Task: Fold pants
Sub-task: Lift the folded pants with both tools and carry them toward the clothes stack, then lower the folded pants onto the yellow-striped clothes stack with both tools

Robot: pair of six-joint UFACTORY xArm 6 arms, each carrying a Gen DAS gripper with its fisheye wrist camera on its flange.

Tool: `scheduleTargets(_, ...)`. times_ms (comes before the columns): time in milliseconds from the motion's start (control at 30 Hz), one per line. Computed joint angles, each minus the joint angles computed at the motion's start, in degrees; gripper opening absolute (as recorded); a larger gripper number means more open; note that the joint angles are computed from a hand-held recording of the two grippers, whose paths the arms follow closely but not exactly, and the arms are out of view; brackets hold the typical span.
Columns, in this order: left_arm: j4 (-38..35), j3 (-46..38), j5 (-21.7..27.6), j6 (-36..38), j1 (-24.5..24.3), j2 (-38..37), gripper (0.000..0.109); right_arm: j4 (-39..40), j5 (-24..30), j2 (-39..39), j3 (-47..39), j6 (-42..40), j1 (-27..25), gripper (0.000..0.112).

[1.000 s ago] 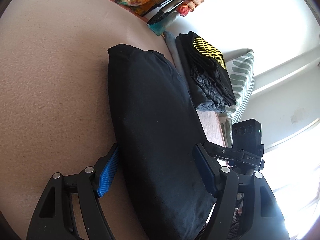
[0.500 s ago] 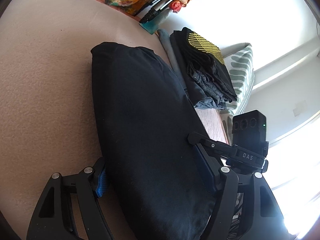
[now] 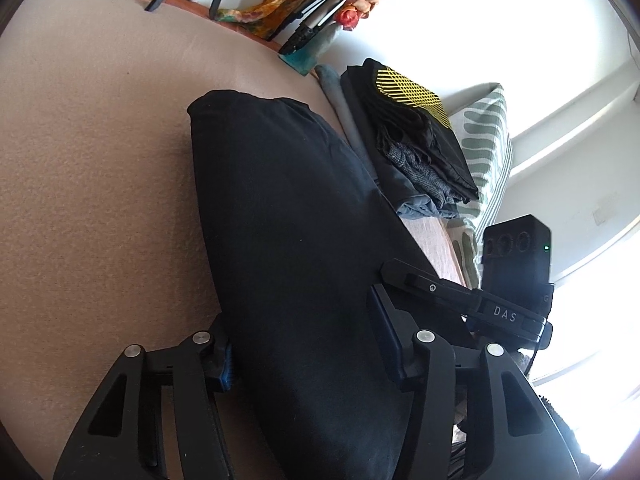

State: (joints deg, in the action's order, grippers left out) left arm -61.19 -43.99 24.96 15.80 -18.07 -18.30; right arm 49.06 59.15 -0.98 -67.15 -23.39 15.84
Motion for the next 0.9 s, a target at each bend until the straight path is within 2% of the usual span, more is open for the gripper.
scheduleTargets(267, 4.96, -0.28, -2.94, -0.72, -1.76, -1.96, 0.047, -6.88, -4.71, -3.47, -0.68, -0.29, 4.13, 0.018)
scheduleTargets(333, 7.72, -0.14, -3.96, -1.54, -2.18, -2.52, 0.047, -7.65, -5.41, -4.39, -0.55, -1.07, 4.81, 0.017)
scheduleTargets(533, 9.99, -0.12, -5.36, -2.14, -2.58, -4.14, 0.045, -10.48, -7.62, -6.33, -0.45, -1.09, 6.49, 0.016)
scheduleTargets(733, 13.39, -3.03, -6.80, -3.26, -3.37, -4.04, 0.045, -10.48, -8.02, -7.83, -2.23, -2.47, 6.02, 0.016)
scheduleTargets(900, 14.26, -9.20, -6.95, -2.61, -3.85, 0.01, 0.045, -11.28, -8.39, -7.65, -4.98, -2.97, 4.71, 0.016)
